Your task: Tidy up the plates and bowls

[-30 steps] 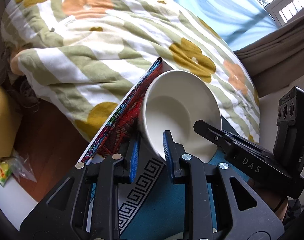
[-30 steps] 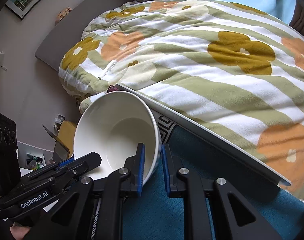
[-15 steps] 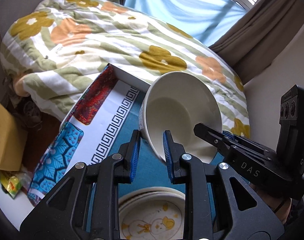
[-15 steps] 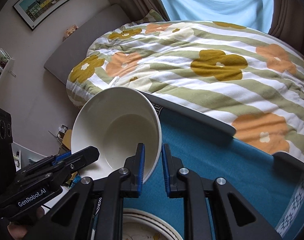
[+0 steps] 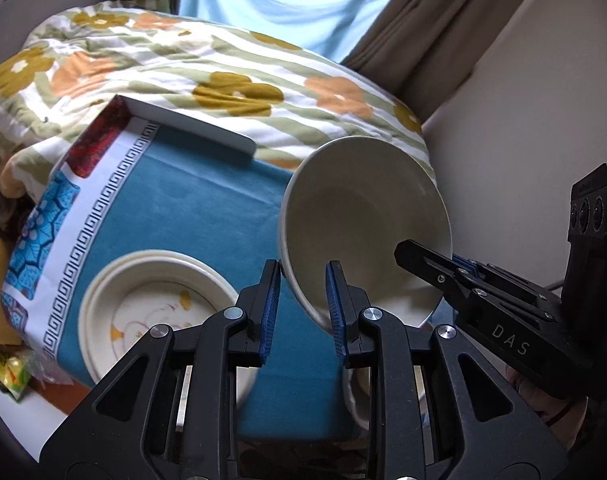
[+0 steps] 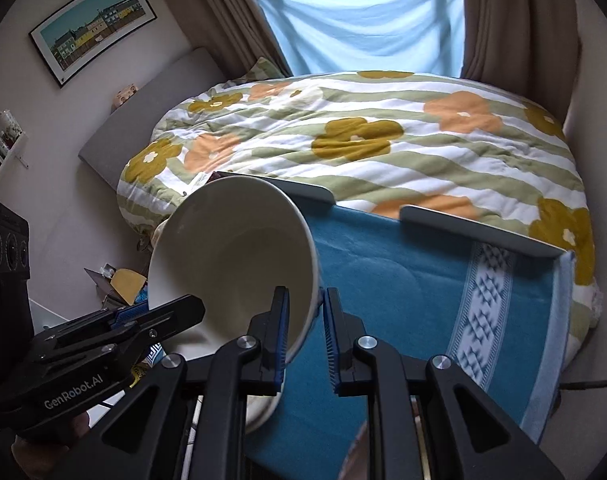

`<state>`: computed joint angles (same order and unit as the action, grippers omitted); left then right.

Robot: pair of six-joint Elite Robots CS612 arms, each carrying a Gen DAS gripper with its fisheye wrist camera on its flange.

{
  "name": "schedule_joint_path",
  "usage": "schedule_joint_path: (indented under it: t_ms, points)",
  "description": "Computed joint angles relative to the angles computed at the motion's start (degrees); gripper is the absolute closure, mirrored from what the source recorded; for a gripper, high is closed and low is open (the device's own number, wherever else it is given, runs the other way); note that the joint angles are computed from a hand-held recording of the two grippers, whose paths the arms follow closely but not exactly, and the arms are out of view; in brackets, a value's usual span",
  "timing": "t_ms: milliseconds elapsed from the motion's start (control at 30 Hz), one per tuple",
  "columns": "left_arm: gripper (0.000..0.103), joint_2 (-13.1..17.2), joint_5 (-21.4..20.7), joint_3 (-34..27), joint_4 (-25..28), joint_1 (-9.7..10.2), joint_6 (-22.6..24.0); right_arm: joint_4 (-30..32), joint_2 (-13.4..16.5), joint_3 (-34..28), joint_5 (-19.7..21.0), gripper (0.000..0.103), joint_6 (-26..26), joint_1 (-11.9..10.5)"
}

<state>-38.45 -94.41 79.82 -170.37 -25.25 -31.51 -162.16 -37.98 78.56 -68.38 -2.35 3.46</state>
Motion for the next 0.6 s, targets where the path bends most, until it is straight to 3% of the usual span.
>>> schedule_joint_path:
  t_ms: [300,600]
  points:
    - [0.082,-0.96,-2.31,2.95,-0.96,-5.21,0.93,-7.66,-5.99,13.21,-2.45,0.088,1.96,-4.24]
    - [0.082,0.18,-2.28,2.5,4.75,-8.19,0.61,-7.28,-6.33,17.38,-1.79,0.088,2.47,-6.53]
